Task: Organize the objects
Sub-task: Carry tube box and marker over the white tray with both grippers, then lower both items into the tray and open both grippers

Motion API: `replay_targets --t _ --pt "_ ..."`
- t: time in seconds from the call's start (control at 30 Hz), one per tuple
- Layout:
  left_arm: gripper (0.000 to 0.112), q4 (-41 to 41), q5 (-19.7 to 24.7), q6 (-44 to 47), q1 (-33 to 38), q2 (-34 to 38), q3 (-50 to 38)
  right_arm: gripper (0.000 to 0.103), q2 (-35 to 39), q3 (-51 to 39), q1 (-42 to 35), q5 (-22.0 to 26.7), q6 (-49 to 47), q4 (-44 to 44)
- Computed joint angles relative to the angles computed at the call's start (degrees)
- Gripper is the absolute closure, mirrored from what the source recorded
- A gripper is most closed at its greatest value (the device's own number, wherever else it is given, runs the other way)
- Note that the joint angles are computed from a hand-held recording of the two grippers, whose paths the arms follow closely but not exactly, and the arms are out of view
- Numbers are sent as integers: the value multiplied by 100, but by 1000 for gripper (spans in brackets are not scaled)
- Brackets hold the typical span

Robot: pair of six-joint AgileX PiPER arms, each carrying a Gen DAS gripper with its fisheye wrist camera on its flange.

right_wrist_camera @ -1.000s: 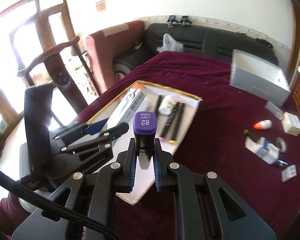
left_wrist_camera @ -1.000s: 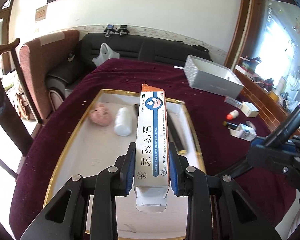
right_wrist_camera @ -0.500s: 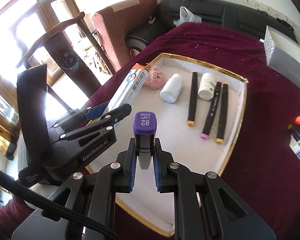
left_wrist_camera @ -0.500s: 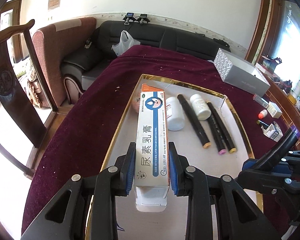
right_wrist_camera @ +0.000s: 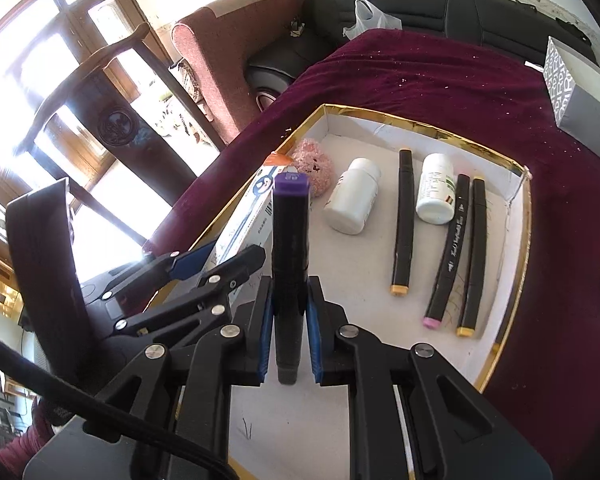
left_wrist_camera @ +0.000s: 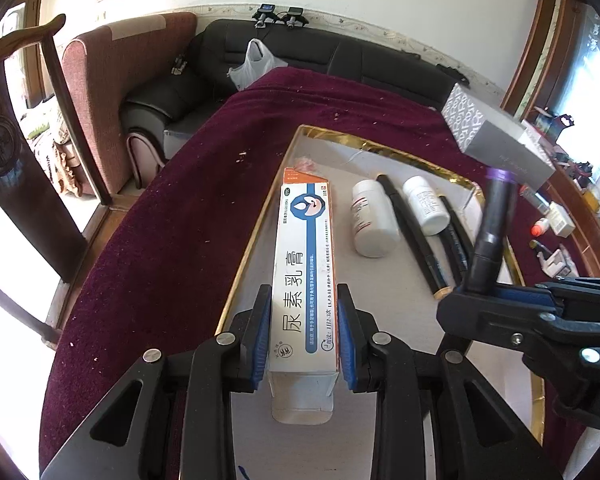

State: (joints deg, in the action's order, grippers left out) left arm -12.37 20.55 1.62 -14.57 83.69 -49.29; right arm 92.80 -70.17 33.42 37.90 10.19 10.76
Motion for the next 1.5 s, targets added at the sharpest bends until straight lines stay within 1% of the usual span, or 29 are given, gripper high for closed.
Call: replay_targets --t 0.07,0.23,0.33,0.47,0.6,0.8,0.93,1.03,1.07,1.13,1.2,1.23,1.27,1.37,1.4,1.5 --pt "87 -41 201 45 53 124 -147 90 228 -160 -32 44 -78 103" --pt "87 809 432 -692 -139 255 -343 90 725 -440 -288 173 -452 690" --pt "87 1033 493 -875 -207 295 -393 90 876 -484 -444 246 -675 1043" --pt "87 854 529 -597 -198 292 -402 90 1075 -595 -610 399 -1032 1493" --pt "87 773 541 -525 -181 291 -411 90 1190 -613 -695 402 -1207 1763" --pt "87 799 584 -567 -197 325 -466 90 1294 -704 -720 413 -1246 1842" --pt "86 995 647 -752 -254 365 -520 90 1372 -708 -790 444 -1352 2003" --pt "86 801 653 -606 -208 344 -509 89 1395 -667 -869 454 -1490 2209" --pt "86 648 653 -485 -173 335 -500 87 1386 -653 -875 437 -1490 2215" --pt "86 239 681 -166 -75 298 -475 86 1371 -602 -904 405 -1534 2318" --pt "86 60 710 -74 -48 251 -469 85 1343 -545 -929 364 -1612 2430" --pt "86 -11 711 -49 -43 215 -462 81 1309 -491 -944 312 -1610 2457" --pt "86 5 711 -87 -55 186 -459 75 1277 -436 -959 266 -1596 2475" --pt "84 302 608 -415 -177 72 -391 69 1147 -198 -1042 145 -1742 2662" --pt "83 410 539 -559 -222 46 -346 69 1118 -171 -1053 133 -1739 2641" --pt "83 64 377 -324 -238 66 -262 69 1037 -93 -1075 106 -1726 2562"
